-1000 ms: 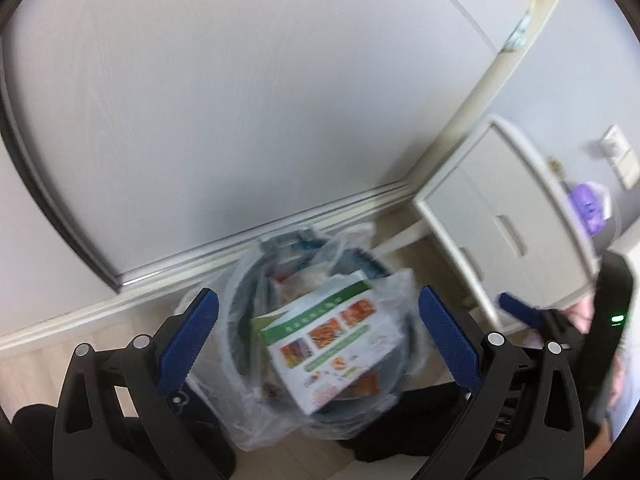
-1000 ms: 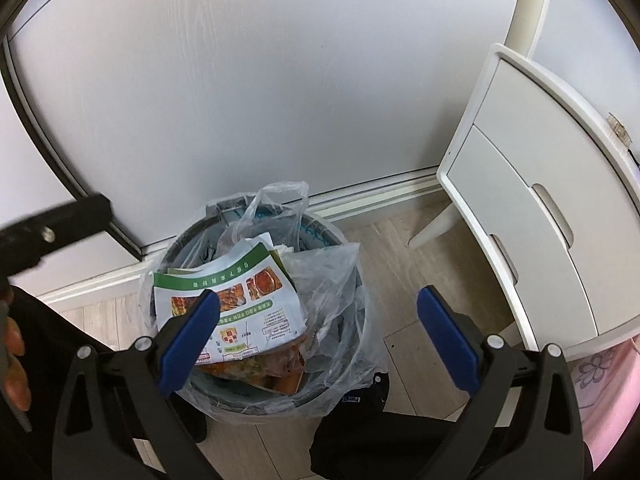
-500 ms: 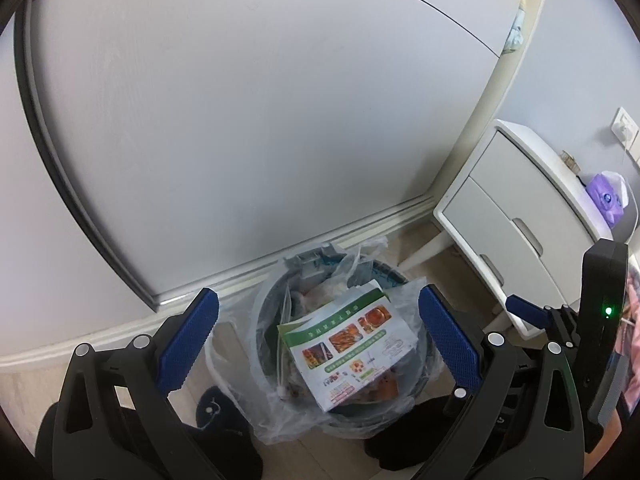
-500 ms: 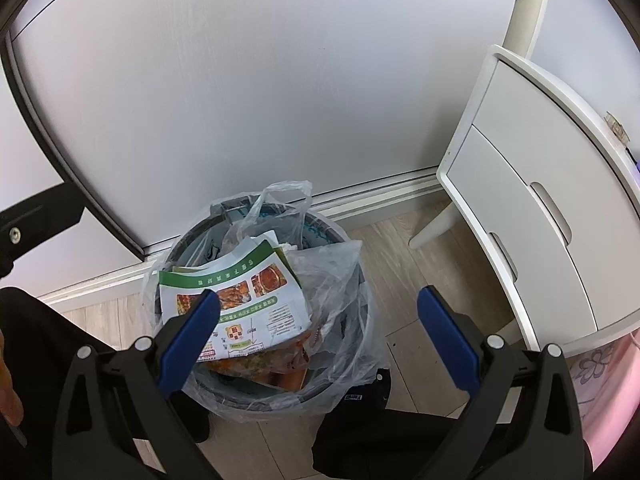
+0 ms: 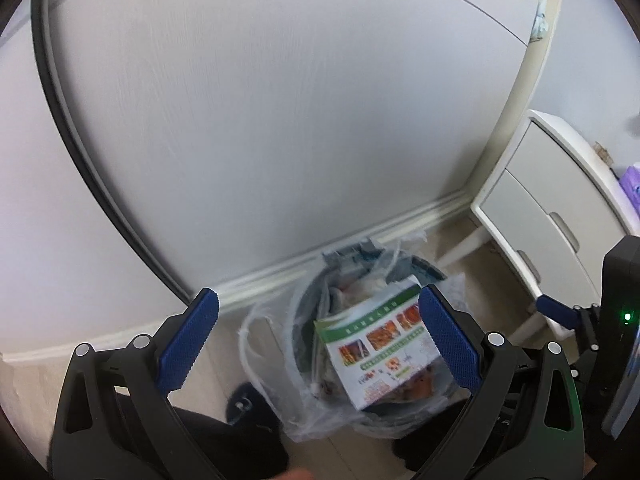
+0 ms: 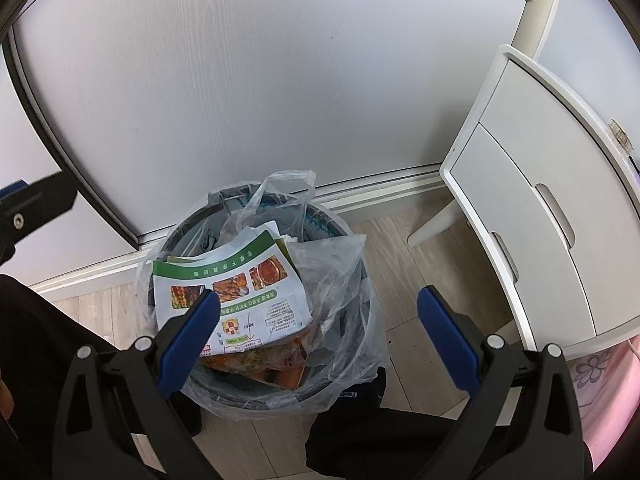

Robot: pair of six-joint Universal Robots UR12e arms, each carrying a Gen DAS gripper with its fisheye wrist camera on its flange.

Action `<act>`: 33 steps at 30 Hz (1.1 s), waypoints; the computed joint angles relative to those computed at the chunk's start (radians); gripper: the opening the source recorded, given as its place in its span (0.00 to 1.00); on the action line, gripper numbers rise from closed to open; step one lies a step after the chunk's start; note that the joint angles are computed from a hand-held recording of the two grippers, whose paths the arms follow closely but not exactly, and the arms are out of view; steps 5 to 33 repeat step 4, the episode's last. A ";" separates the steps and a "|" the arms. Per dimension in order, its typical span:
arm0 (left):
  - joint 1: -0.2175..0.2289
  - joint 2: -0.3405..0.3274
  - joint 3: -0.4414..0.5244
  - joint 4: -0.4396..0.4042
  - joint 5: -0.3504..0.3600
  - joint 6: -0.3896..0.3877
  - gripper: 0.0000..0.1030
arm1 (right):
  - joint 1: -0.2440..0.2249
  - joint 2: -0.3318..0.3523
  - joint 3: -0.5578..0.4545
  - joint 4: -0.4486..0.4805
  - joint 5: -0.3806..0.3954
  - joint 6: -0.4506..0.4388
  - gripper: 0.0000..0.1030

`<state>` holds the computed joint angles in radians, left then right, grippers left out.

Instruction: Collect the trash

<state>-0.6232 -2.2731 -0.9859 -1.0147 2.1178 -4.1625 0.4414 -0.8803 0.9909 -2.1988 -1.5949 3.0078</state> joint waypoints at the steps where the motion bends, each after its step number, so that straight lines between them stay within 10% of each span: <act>1: 0.002 0.002 -0.006 0.009 -0.014 -0.006 0.94 | 0.000 0.000 0.000 0.000 0.000 0.001 0.93; 33: 0.001 -0.004 0.001 -0.012 -0.007 -0.016 0.94 | 0.000 0.001 -0.002 0.002 0.003 0.004 0.93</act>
